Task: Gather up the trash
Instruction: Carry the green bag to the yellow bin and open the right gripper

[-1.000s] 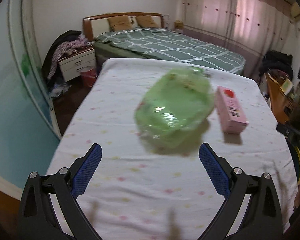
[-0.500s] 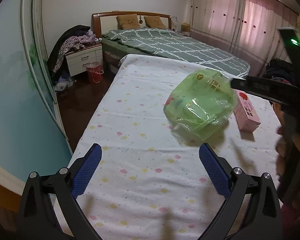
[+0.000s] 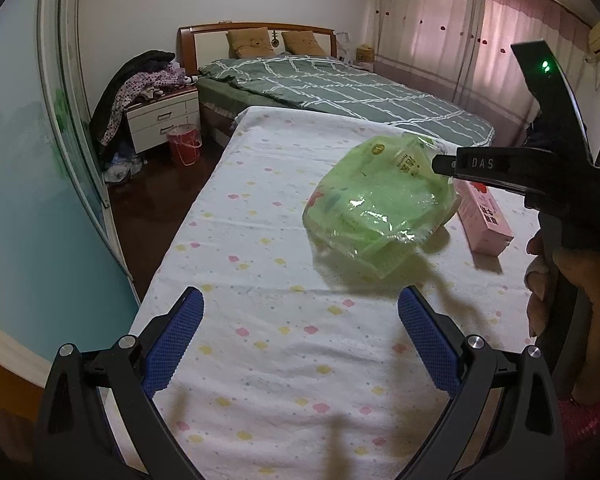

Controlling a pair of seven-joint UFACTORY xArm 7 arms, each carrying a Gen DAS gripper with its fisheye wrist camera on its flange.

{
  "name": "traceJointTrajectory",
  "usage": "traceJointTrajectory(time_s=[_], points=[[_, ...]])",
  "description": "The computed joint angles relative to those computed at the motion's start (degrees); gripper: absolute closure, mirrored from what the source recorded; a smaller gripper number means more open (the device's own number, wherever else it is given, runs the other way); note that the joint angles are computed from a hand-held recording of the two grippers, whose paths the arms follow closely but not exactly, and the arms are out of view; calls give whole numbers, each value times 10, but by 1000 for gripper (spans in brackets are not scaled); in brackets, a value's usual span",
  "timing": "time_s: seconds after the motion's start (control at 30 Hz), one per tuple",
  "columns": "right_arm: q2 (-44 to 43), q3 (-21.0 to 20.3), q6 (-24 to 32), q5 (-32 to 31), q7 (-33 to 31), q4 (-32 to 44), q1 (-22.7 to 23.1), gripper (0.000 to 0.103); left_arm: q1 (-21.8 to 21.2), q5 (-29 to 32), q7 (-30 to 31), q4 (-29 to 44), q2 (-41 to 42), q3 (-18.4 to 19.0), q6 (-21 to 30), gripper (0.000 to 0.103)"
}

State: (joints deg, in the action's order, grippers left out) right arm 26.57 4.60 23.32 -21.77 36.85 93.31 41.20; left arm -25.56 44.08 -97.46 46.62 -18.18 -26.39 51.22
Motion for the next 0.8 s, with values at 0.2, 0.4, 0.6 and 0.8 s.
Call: traceJointTrajectory(time_s=[0.2,0.4,0.6,0.8], points=[[-50,-10,-43,-30,35,-54,12,95,-2,0,-2,2,0,-3,6,7],[-116,-42,-51,-151,151,-110,33,95,-4,2,-3,5,2,-3,7,7],[-197,-50,-46,-249,277,-200,3,95,-9,6,0,13,9,-6,8,7],[-301,-46,-46,-317,388,-316,-66,95,-19,28,4,47,48,-6,4,7]])
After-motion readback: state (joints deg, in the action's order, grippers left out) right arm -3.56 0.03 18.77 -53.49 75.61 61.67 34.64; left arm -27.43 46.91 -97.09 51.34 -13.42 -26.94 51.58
